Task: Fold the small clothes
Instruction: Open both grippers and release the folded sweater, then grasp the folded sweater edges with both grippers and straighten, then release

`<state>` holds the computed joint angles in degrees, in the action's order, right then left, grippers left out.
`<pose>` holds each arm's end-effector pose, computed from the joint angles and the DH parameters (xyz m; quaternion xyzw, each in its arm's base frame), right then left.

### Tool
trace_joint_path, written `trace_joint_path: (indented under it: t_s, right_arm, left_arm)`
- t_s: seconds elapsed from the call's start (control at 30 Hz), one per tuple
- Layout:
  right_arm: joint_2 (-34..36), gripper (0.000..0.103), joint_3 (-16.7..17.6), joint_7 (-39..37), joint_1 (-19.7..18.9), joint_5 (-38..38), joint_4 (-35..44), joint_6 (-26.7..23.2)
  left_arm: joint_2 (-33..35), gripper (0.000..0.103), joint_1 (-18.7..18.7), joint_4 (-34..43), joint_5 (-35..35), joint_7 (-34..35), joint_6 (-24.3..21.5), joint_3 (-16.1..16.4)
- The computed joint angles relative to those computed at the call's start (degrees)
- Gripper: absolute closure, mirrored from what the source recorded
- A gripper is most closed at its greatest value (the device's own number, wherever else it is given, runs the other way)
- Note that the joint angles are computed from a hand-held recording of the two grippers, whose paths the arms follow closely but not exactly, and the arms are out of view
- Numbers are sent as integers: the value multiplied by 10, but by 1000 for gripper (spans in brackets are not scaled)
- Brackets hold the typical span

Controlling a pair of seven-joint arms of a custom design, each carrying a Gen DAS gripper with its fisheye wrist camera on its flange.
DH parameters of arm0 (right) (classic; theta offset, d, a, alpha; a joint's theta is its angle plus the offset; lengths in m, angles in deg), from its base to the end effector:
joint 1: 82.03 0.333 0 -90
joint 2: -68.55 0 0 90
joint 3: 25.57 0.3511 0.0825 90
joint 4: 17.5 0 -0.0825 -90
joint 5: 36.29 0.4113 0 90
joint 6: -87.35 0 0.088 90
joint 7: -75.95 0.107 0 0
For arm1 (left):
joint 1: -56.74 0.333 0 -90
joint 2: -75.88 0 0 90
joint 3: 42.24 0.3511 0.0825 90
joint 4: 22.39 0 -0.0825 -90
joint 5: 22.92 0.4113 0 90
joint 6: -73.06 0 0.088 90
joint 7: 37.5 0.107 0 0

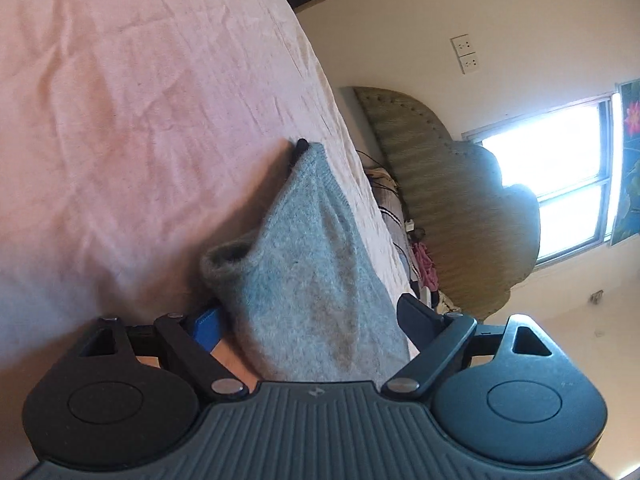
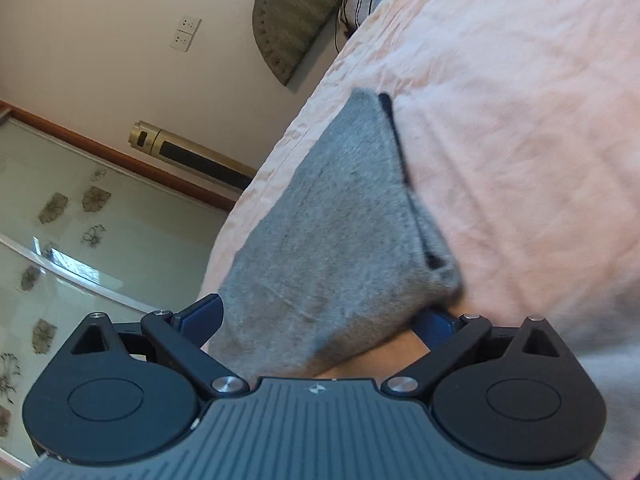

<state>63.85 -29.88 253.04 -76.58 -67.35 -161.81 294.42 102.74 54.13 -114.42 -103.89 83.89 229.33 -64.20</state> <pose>0.5001 0.0749 0.4586 -0.2925 0.7916 -0.0368 0.5352 0.7135 -0.2340 0.4376 0.6785 -0.4899 0.5220 0.1652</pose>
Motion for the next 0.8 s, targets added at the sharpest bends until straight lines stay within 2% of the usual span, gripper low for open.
trace_joint_path:
  t_s: [0.03,0.07,0.1,0.13,0.17,0.2,0.23,0.3,0.4,0.47,0.53,0.67,0.73,0.8]
  right_arm:
    - [7,18,5,-19,0,6,15,-25]
    - [12,29,18,-53,-2,40,24,-50]
    - [20,34,15,-49,1,42,31,-53]
    - [27,47,6,-19,2,12,38,-48]
    - [35,65,-5,34,-1,-39,46,-43]
    - [41,76,-7,71,-8,-70,50,-37]
    - [47,90,-7,90,-13,-84,50,-29]
    - [47,92,6,31,-17,-27,32,-13]
    - [27,91,24,-47,-11,49,13,-11]
    - [6,91,25,-64,-6,58,0,2]
    - [-25,91,21,-70,1,51,-23,13]
    - [-116,91,-7,-33,35,-3,-105,26]
    - [-162,91,-32,-6,67,-32,-146,12]
    - [-201,90,-84,23,119,-92,-170,-21]
  left_arm:
    - [8,41,-17,11,45,-48,6,14]
    - [16,51,-33,20,104,-112,6,32]
    - [22,69,-40,26,142,-150,2,40]
    - [26,79,-44,30,173,-177,-2,46]
    - [26,84,-45,30,194,-191,-3,47]
    - [25,95,-48,27,219,-208,0,51]
    - [23,97,-49,24,239,-215,5,52]
    - [16,98,-48,13,262,-207,31,43]
    - [-2,99,-16,-2,244,-146,50,-2]
    - [-27,99,19,-18,193,-74,31,-33]
    - [-65,99,42,-49,138,-16,2,-40]
    - [-157,99,62,-142,94,45,-59,-15]
    - [-196,99,59,-189,122,44,-84,8]
    - [-215,98,52,-217,167,50,-110,30]
